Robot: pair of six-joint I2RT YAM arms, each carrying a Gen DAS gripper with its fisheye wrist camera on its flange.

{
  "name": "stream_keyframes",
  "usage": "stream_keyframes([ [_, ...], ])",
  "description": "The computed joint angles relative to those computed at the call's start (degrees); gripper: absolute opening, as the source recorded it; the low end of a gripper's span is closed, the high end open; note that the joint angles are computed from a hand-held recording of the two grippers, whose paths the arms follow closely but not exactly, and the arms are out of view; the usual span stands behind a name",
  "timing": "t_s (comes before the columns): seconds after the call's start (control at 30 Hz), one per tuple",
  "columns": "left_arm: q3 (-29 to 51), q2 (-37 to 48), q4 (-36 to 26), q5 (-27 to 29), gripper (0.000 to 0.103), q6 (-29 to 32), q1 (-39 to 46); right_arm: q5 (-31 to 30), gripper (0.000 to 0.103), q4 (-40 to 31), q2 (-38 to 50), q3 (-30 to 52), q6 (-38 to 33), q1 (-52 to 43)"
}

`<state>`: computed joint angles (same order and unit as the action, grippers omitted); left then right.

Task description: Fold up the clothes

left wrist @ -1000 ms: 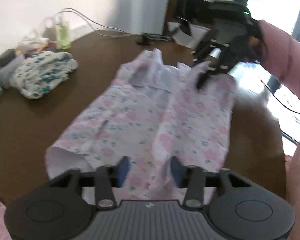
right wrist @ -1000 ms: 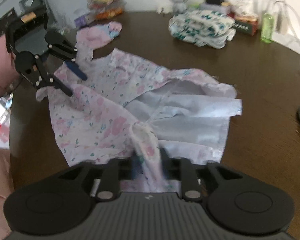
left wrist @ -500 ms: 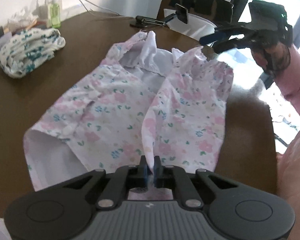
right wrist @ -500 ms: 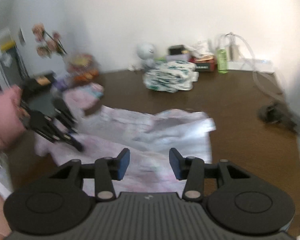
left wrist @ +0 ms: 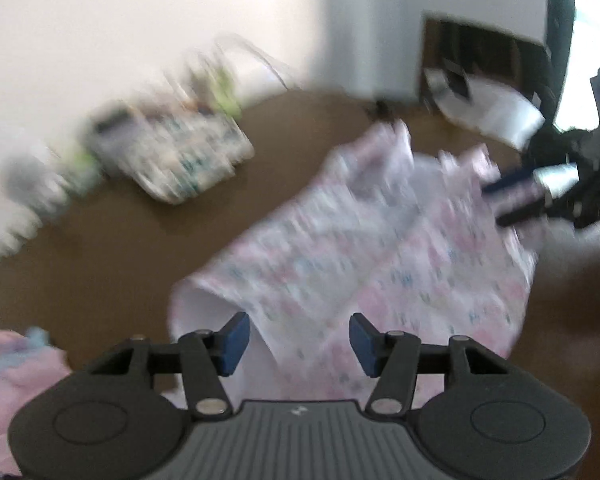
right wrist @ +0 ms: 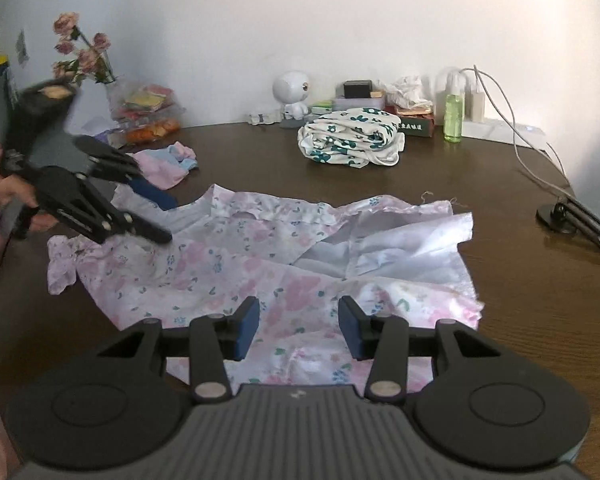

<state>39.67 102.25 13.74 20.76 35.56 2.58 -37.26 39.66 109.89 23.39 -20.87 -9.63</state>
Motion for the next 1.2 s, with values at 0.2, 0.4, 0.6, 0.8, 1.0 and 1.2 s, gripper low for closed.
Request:
stream_keyframes([
  [0.2,-12.7,-3.7,13.2,-6.9,0.020,0.9,-7.7,9.4,0.048,9.3,4.5,-1.7,5.5,7.8],
  [0.4,-14.6,2.7,19.2,-8.9,0.017,-1.9,-7.6,9.6,0.048,15.5,8.2,-3.8,7.3,3.8],
  [0.6,-18.4,5.1,29.4,-9.7,0.044,-6.6,-6.2,9.6,0.048,19.5,11.1,-4.0,11.3,-0.6],
  [0.8,-30.1,-19.1,22.9,11.4,0.076,-2.5,15.7,4.2,0.069,28.6,8.0,-10.3,14.6,-2.2],
  [1.0,-33.3,-31.4,8.5,19.7,0.090,8.9,42.2,8.2,0.086,31.2,1.5,-15.0,12.5,10.2],
  [1.2,-30.7,-17.9,11.3,21.6,0.088,16.0,48.7,21.3,0.093,27.8,3.5,-9.4,15.0,31.8],
])
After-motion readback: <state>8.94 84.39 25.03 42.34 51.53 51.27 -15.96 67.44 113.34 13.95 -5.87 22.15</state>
